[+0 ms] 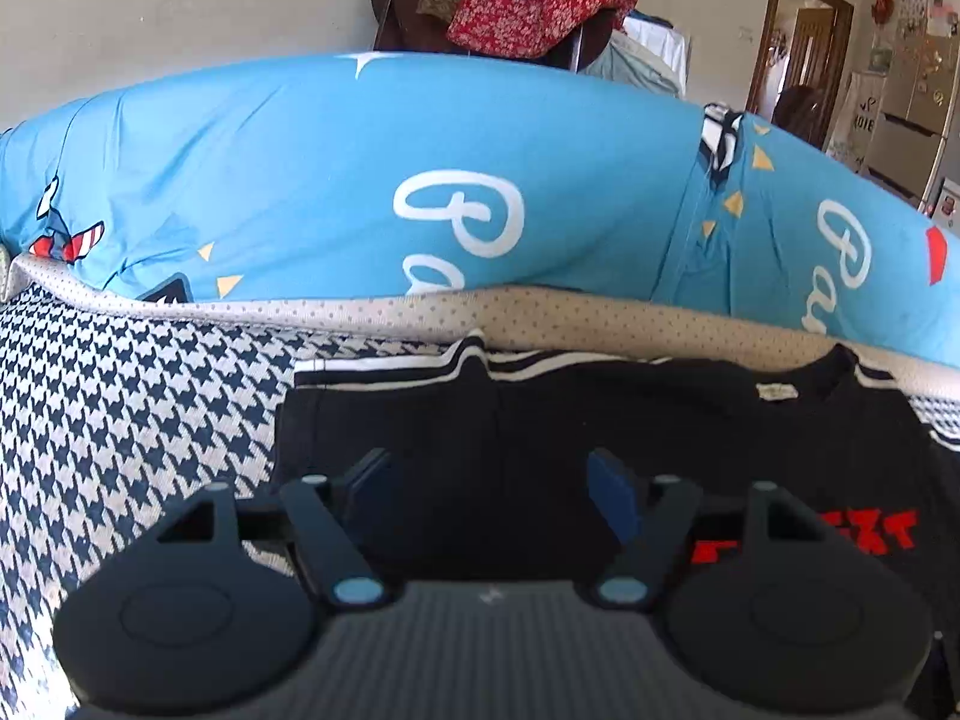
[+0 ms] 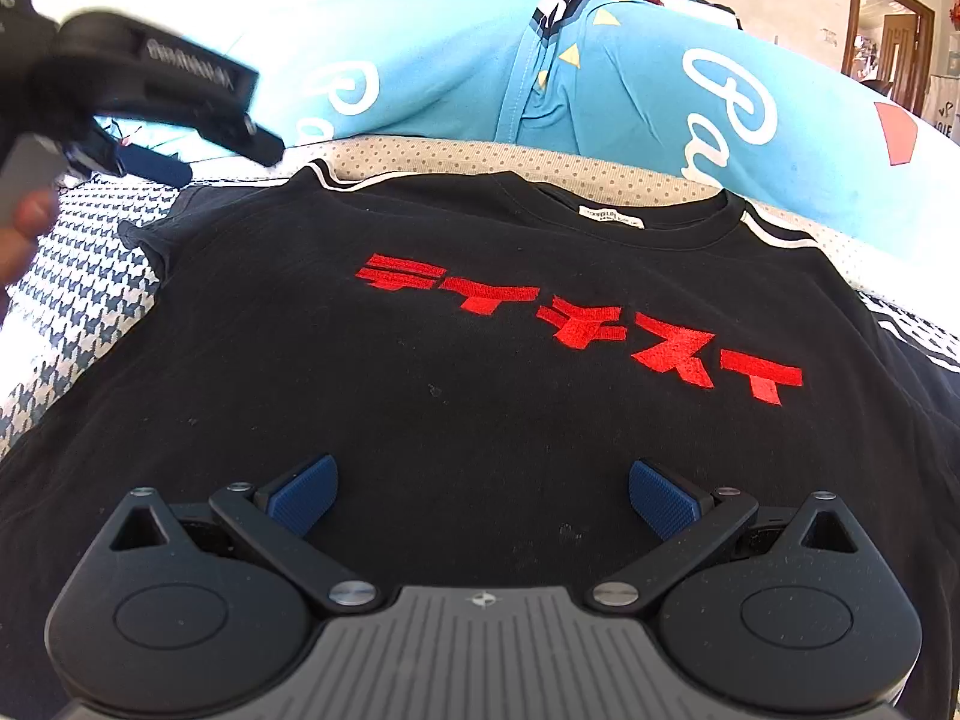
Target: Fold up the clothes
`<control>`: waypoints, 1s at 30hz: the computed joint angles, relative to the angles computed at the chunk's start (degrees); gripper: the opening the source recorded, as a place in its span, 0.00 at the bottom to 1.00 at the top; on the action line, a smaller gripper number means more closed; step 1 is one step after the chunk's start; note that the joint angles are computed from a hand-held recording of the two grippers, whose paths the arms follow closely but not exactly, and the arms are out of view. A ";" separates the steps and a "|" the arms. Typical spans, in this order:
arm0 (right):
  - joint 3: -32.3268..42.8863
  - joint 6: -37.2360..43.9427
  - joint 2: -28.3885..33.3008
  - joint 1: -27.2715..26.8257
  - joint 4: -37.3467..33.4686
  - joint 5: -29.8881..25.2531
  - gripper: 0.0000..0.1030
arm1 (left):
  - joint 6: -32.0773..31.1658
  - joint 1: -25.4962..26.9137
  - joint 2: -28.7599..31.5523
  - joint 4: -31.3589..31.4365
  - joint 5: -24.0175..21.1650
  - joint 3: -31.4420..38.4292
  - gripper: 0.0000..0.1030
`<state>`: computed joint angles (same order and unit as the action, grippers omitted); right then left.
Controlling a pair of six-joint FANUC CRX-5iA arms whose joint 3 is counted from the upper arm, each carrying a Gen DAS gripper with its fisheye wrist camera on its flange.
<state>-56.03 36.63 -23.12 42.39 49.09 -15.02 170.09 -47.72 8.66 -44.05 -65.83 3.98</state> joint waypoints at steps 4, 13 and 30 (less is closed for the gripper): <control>1.13 5.02 -0.47 1.29 -5.61 -1.69 1.00 | 2.24 4.10 -1.00 6.47 0.99 -3.23 0.67; 3.06 12.40 -1.18 2.84 -13.26 -4.78 1.00 | 6.39 4.35 1.92 7.48 -14.01 1.14 0.85; 9.85 33.81 -4.54 -1.74 -35.41 -13.49 1.00 | 6.34 -1.94 4.37 1.76 -22.25 8.87 0.96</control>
